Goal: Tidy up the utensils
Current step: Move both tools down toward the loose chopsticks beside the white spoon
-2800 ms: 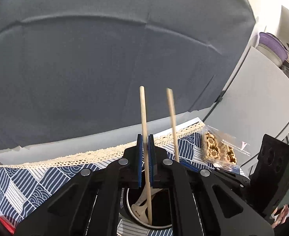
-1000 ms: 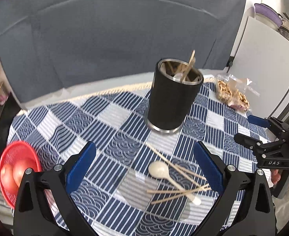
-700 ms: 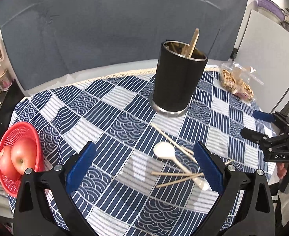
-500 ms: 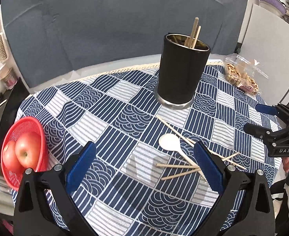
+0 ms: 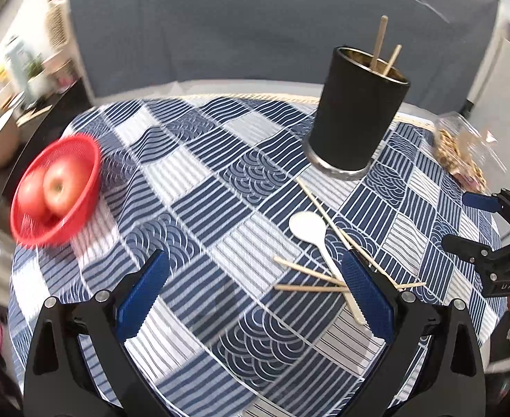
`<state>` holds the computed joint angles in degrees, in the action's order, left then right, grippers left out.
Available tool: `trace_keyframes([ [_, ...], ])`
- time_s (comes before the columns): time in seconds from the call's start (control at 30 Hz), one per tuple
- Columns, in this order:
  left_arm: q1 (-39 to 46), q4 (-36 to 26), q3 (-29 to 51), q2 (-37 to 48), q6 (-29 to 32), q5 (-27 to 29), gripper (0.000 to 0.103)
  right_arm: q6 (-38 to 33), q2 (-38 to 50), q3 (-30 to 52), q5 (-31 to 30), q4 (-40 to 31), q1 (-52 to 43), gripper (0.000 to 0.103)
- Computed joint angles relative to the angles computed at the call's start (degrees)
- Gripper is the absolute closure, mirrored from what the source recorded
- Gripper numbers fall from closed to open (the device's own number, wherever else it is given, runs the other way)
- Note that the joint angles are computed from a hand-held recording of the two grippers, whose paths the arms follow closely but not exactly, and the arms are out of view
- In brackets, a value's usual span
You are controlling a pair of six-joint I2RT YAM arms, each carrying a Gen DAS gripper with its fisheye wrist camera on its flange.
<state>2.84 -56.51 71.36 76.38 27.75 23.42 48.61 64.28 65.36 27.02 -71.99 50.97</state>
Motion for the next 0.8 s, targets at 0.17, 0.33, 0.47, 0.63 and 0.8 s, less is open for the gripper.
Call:
trace_keyframes([
  [0.17,-1.2,0.9,-5.2,-5.5,-6.9,-4.0,0.006,-8.8,-3.1,-3.3,-4.1,3.5,-3.5,0.017],
  [0.33,-3.3,2.3,-11.0,-13.1,-14.0,-9.0,0.006,-15.4,-6.1,-6.4,-7.2,6.6,-5.9,0.017],
  [0.47,-5.5,1.6,-14.9,-17.3,-19.0,-11.8,0.006,-18.0,-7.5,-8.8,-9.2,8.8,-7.0,0.017],
  [0.63,-8.9,2.3,-18.3,-19.7,-24.6,-14.8,0.006,-17.7,-8.1,-11.7,-10.5,11.0,-7.0,0.017],
  [0.8,-10.7,2.7,-19.4,-18.4,-30.2,-15.9,0.006,-18.3,-7.3,-13.8,-11.9,13.2,-6.2,0.017],
])
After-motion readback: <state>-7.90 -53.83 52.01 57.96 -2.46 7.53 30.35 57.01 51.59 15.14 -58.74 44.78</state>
